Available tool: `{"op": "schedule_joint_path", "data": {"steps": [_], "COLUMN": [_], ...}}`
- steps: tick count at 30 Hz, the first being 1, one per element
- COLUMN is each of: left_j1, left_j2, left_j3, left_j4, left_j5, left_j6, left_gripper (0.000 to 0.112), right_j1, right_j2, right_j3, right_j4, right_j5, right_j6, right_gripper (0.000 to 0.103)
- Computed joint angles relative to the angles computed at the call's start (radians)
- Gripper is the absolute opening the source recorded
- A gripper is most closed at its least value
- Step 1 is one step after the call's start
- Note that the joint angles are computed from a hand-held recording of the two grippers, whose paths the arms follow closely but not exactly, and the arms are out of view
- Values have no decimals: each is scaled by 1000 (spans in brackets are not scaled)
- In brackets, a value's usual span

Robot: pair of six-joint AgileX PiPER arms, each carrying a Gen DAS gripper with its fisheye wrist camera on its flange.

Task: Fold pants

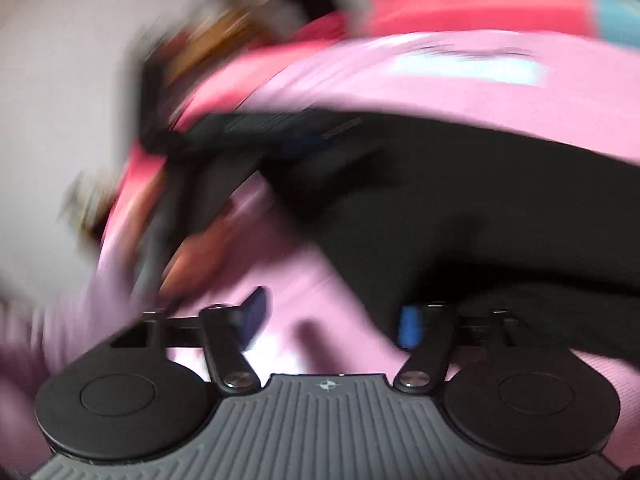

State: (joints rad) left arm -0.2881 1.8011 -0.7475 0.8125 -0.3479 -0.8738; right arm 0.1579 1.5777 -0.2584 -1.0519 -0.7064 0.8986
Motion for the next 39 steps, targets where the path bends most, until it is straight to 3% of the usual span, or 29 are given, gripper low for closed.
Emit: {"op": "schedule_joint_path", "data": {"steps": [2,3,6,7,9,11,12,13,15,17,19,20,22,23,24,26,27,28,29,31,32,33,35,39], "left_j1": [-5,-7,-18,-23,-32,-35,-38,-38,-43,-51,-58,-61,-67,-72,-77,-82,-86,-87,-89,-95,-99,-105,-115,-134], "left_j2": [-1,0,3,4,4,4,4,4,5,7,8,9,10,10,10,9,9,9,10,12,13,13,14,15], "left_j3": [-1,-1,-5,-5,-3,-1,-1,0,-1,-2,-2,-2,-2,-1,-1,0,1,1,0,-1,-1,-2,-1,1], "left_j4": [-14,-25,-61,-79,-121,-138,-150,-156,-176,-211,-245,-257,-285,-310,-332,-363,-381,-391,-402,-430,-452,-482,-545,-668], "left_j5": [9,11,24,28,35,36,38,39,44,51,55,57,61,64,66,70,73,73,75,78,80,84,87,90], "left_j6": [17,27,64,83,127,148,159,166,189,227,263,275,305,330,352,385,403,413,424,454,477,507,571,690], "left_gripper": [103,103,103,103,103,103,103,103,103,103,103,103,103,103,103,103,103,103,103,103,103,103,103,103], "right_j1": [40,0,-280,-380,-562,-624,-677,-747,-943,-1065,-1123,-1135,-1186,-1215,-1214,-1264,-1332,-1432,-1532,-1732,-1832,-1905,-1931,-1775], "right_j2": [-139,-177,-245,-224,-64,94,120,152,293,320,245,244,259,217,144,5,-20,-40,-73,-154,-166,-178,-197,-97], "right_j3": [46,61,88,95,94,63,41,15,-54,-50,-16,-3,22,36,58,53,46,39,34,30,23,16,4,-27], "right_j4": [-54,-84,-218,-202,-153,-49,-17,-24,-80,19,80,50,-120,-187,-215,-308,-389,-472,-548,-646,-679,-673,-559,-265], "right_j5": [77,65,-77,-136,-285,-278,-225,-212,-305,-350,-289,-304,-379,-373,-327,-190,-179,-201,-220,-238,-280,-283,-208,-124], "right_j6": [-84,-67,103,113,57,-52,-82,-72,27,6,-47,-43,-41,-64,-86,-30,35,122,216,340,342,308,257,102], "right_gripper": [81,78,76,79,85,75,53,7,0,0,8,15,67,74,74,64,45,41,44,63,64,65,65,65]}}
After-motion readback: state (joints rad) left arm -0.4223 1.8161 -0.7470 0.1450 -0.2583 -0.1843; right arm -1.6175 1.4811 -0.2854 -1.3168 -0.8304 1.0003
